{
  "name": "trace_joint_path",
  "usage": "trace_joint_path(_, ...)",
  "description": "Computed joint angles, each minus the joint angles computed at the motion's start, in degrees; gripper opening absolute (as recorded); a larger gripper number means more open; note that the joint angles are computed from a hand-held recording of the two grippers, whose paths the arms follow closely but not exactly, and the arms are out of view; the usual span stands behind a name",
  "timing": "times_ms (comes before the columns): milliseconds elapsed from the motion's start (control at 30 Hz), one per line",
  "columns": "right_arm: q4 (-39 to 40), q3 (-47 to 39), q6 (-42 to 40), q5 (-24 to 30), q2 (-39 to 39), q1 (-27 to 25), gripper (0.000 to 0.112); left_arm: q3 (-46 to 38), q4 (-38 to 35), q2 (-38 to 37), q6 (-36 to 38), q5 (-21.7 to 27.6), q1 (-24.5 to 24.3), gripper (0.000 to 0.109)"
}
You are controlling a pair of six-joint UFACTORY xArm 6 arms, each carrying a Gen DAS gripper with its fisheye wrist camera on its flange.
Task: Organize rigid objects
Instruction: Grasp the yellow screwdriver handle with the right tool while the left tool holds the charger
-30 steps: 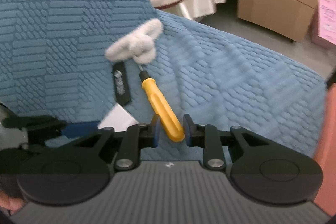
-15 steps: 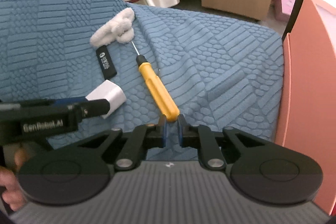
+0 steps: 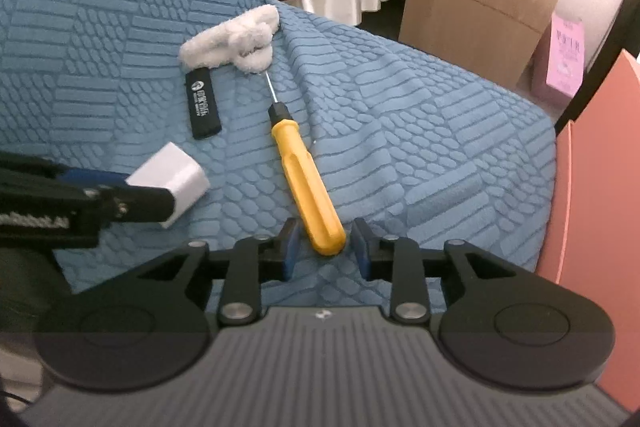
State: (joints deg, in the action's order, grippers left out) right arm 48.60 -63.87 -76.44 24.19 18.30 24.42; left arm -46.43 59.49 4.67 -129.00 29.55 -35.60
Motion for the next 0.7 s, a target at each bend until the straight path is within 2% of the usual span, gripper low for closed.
trace_joint_path(67,0.97,0.05,-0.77,0.50,-0.20,-0.09,0.026,0.19,0.13,-0.24,-0.31,0.12,-0.21,0.049)
trace_joint_path(167,1.34,1.60,-0.31,-0.23,-2.08,-0.35,0.026,-0.04,-0.14,-0.03,0.10,0.10,-0.43,0.049)
trace_joint_path(267,-4.21,4.77,6.23,-3.80,-4.44,-0.03,0.026,-0.97,-0.83,0.63,0.99,0.50,-0.97,0.049)
trace_joint_path(400,-2.76,8.58,9.50,-4.83,-7.70,-1.18,0.026,-1.84,-1.10,1.14,2.56,0.46,-1.59,0.049)
trace_joint_path(533,-6.98,13.60,13.97,-7.81,-11.10,-1.16,0.025,-2.07,0.22,1.03,2.17,-0.13,-2.25,0.049)
trace_joint_path(700,-6.99,18.67,15.66,-6.05,-16.03,-2.43,0.024,-2.67,-0.89,1.09,4.68,0.18,-3.19,0.049)
